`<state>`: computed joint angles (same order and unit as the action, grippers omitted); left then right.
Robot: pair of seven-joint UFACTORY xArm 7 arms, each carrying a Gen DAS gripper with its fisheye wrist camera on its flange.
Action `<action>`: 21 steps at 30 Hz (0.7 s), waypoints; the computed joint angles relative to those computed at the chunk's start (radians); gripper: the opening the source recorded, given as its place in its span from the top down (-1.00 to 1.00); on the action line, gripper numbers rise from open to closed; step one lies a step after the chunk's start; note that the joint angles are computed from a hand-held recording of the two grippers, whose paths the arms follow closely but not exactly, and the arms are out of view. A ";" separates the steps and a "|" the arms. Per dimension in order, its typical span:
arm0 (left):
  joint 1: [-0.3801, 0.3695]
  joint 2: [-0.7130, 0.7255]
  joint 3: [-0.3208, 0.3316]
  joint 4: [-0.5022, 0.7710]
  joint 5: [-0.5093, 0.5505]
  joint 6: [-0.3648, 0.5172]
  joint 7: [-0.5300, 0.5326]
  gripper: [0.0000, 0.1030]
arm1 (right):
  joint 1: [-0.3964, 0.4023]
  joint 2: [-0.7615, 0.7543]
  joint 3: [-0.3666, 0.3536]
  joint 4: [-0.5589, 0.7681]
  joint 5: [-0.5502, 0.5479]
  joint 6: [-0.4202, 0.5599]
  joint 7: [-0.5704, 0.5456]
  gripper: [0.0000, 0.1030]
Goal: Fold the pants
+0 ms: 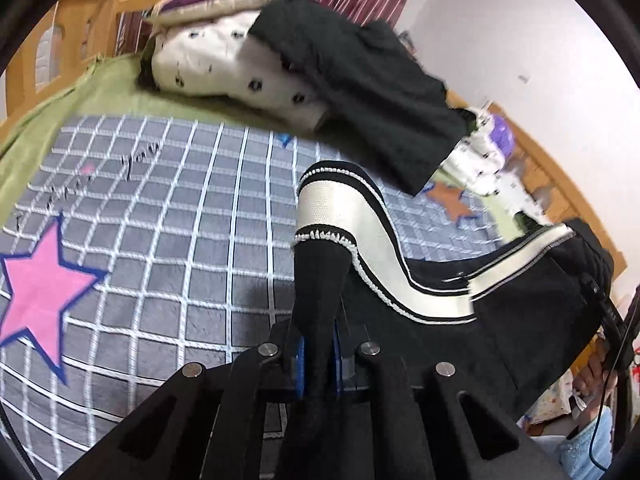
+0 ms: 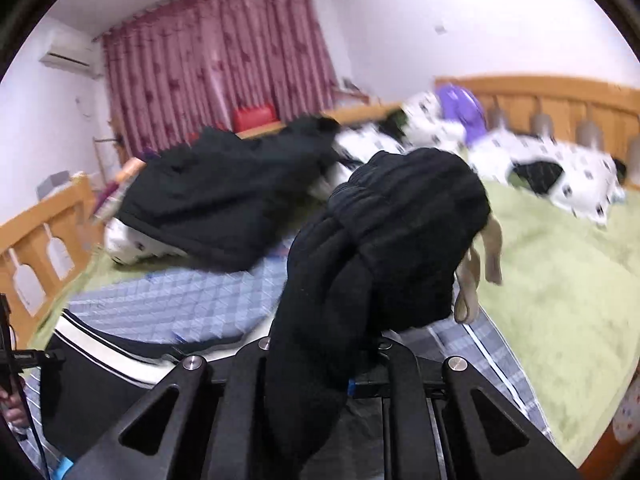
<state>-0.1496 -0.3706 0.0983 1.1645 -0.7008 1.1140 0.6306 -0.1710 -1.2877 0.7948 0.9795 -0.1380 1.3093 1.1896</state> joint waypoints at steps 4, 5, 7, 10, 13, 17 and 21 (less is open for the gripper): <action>0.034 0.005 0.026 0.076 0.042 0.000 0.000 0.81 | -0.088 0.088 0.009 0.133 -0.005 -0.092 -0.009 0.73; 0.044 0.008 0.034 0.087 0.052 -0.004 0.004 0.80 | -0.100 0.105 0.011 0.147 -0.002 -0.119 -0.012 0.73; 0.076 0.049 0.055 0.141 0.090 -0.004 0.002 0.80 | -0.116 0.139 0.022 0.172 0.006 -0.161 -0.022 0.73; 0.124 0.111 0.057 0.168 0.155 -0.029 0.017 0.80 | -0.108 0.203 0.041 0.142 0.042 -0.246 -0.015 0.73; 0.154 0.154 0.061 0.118 0.147 -0.067 0.081 0.79 | -0.044 0.286 0.060 0.055 0.072 -0.263 -0.011 0.70; 0.185 0.203 -0.001 0.058 0.274 -0.181 0.047 0.56 | 0.052 0.426 0.064 -0.030 0.119 -0.151 -0.005 0.65; 0.205 0.217 -0.028 0.055 0.379 -0.258 -0.047 0.45 | 0.274 0.352 -0.083 -0.243 0.256 -0.248 0.087 0.55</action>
